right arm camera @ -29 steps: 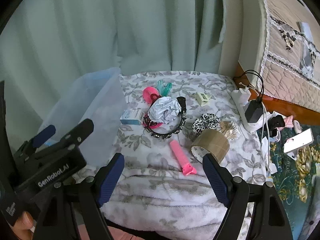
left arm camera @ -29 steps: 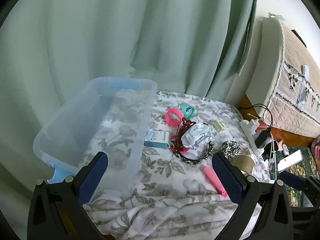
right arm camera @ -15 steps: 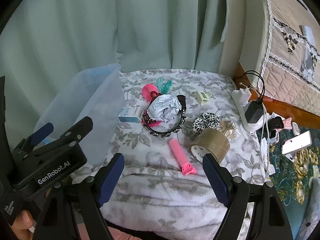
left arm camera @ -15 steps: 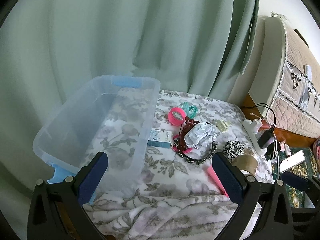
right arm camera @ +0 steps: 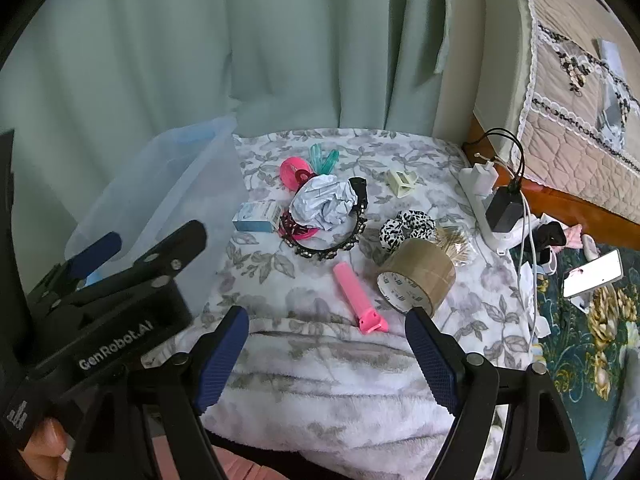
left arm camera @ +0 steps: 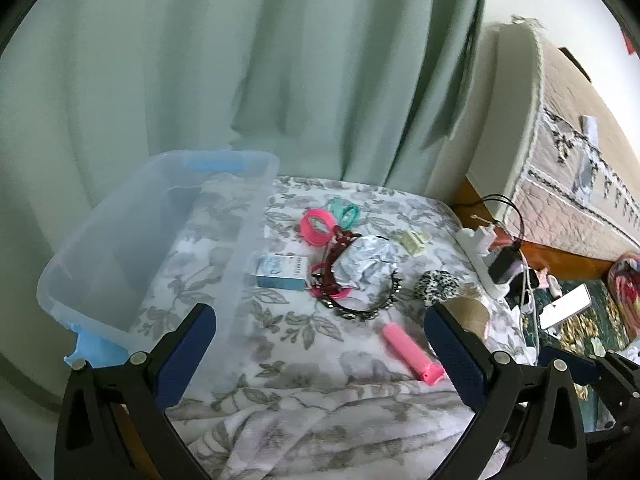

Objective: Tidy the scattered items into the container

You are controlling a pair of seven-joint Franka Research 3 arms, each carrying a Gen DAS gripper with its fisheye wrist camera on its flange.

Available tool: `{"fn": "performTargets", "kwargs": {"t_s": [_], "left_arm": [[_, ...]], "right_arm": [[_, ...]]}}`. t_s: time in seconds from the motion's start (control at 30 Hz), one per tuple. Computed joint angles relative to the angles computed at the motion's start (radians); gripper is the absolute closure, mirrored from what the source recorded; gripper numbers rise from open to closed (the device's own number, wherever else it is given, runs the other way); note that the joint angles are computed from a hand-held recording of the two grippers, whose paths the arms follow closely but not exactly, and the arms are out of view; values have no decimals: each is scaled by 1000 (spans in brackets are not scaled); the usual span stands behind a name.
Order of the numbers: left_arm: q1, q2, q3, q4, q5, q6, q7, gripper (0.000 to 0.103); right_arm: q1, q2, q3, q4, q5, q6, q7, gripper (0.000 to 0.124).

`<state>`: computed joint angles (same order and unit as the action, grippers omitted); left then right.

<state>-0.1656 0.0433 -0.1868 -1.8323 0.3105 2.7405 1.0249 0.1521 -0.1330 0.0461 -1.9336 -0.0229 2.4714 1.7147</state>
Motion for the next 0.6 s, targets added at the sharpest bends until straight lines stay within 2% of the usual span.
{"fn": "performTargets", "kwargs": {"t_s": [0.37,0.6], "left_arm": [[-2,10,6,23,61,-35,-28,0],[-1,19,10,24,94,-23,-72,0]], "right_arm": [[4,3,-9,-3,59,9,-52,40],[1,12,-15,4,88,3,-70,40]]}}
